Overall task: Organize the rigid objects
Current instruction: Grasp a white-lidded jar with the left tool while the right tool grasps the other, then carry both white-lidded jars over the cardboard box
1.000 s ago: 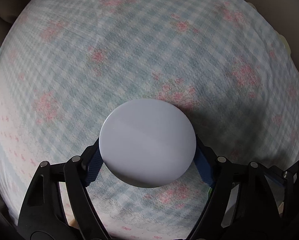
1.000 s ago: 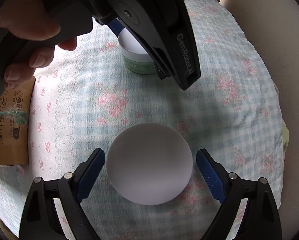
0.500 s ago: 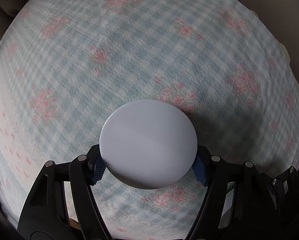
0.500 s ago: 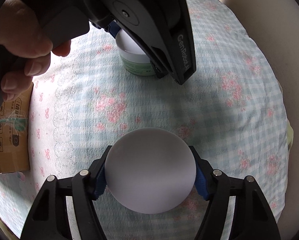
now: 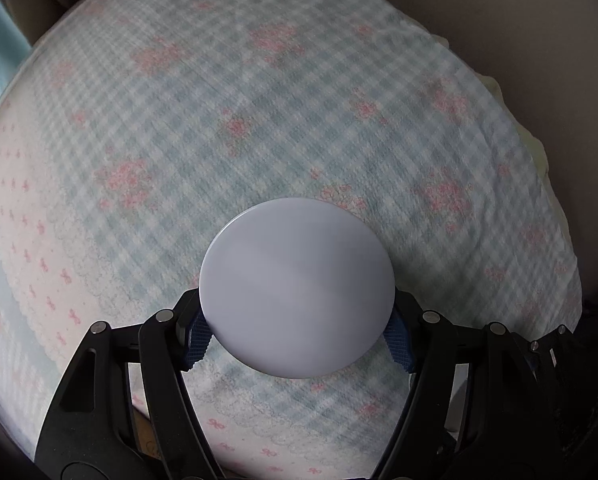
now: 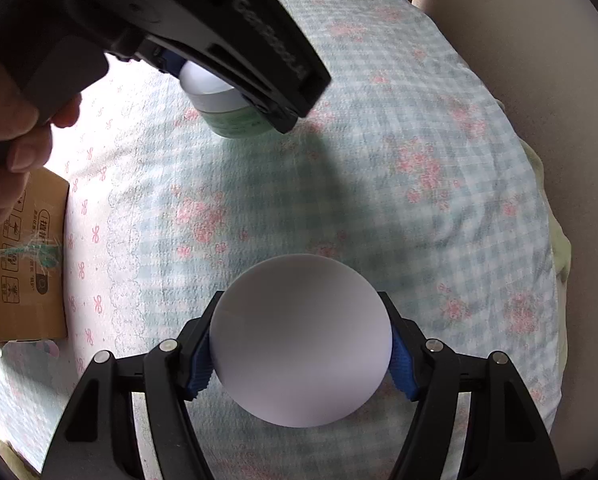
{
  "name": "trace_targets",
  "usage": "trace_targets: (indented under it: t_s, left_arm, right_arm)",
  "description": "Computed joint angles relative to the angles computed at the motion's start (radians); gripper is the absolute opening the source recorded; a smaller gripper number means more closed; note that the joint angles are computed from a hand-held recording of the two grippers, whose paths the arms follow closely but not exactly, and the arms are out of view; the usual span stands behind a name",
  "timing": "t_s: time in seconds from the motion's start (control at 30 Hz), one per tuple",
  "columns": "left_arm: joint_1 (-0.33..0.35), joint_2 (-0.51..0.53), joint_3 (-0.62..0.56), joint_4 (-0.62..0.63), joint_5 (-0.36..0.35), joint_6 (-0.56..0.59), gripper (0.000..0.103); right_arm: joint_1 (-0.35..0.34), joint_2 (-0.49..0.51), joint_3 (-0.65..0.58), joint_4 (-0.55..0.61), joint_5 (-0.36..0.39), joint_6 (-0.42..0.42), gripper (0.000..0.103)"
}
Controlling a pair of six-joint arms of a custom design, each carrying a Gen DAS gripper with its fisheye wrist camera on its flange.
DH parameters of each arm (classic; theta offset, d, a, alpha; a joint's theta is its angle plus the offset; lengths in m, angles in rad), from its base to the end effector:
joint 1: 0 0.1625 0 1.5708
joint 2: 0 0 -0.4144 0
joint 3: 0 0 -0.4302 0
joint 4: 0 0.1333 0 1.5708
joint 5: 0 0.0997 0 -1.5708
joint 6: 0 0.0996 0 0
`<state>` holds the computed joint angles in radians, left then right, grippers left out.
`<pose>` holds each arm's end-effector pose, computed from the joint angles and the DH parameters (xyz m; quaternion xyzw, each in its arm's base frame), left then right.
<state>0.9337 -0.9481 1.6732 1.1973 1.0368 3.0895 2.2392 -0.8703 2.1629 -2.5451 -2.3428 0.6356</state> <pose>-0.1142 -0.4636 0.1677 0.3180 0.8961 0.0710 0.3015 0.3337 -0.3196 -0.0333 0.0747 -0.9136 0.1089 0.3846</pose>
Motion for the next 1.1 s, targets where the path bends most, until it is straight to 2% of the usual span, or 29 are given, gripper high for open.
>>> trace_targets:
  t_s: [0.2,0.27,0.37,0.53,0.77,1.0,1.1]
  left_arm:
    - [-0.054,-0.099,-0.009,0.06,0.007,-0.062,0.068]
    - [-0.079,-0.152,0.008,0.083,0.007,-0.097,0.067]
    - [-0.103,-0.224,0.021,0.134,-0.016,-0.137,0.068]
    - [-0.118,-0.365,0.052,0.209,-0.038,-0.191,0.068]
    - [-0.163,-0.59,0.103,0.361,-0.063,-0.319,0.068]
    - [-0.163,-0.805,0.129,0.551,-0.092,-0.457,0.068]
    - [-0.163,-0.886,0.146,0.637,-0.144,-0.496,0.068]
  right_arm:
    - [0.072,-0.034,-0.058,0.149,-0.001,0.092,0.066]
    - [0.063,-0.093,-0.035,0.172,-0.019,0.062,0.066]
    - [0.061,-0.116,-0.051,0.195,-0.031,0.039,0.066]
    - [0.126,-0.134,-0.106,0.293,-0.018,0.079,0.066]
    - [0.235,-0.104,-0.225,0.406,-0.006,0.112,0.066]
    - [0.305,-0.031,-0.337,0.407,0.052,0.13,0.066]
    - [0.325,0.01,-0.382,0.384,0.083,0.132,0.066]
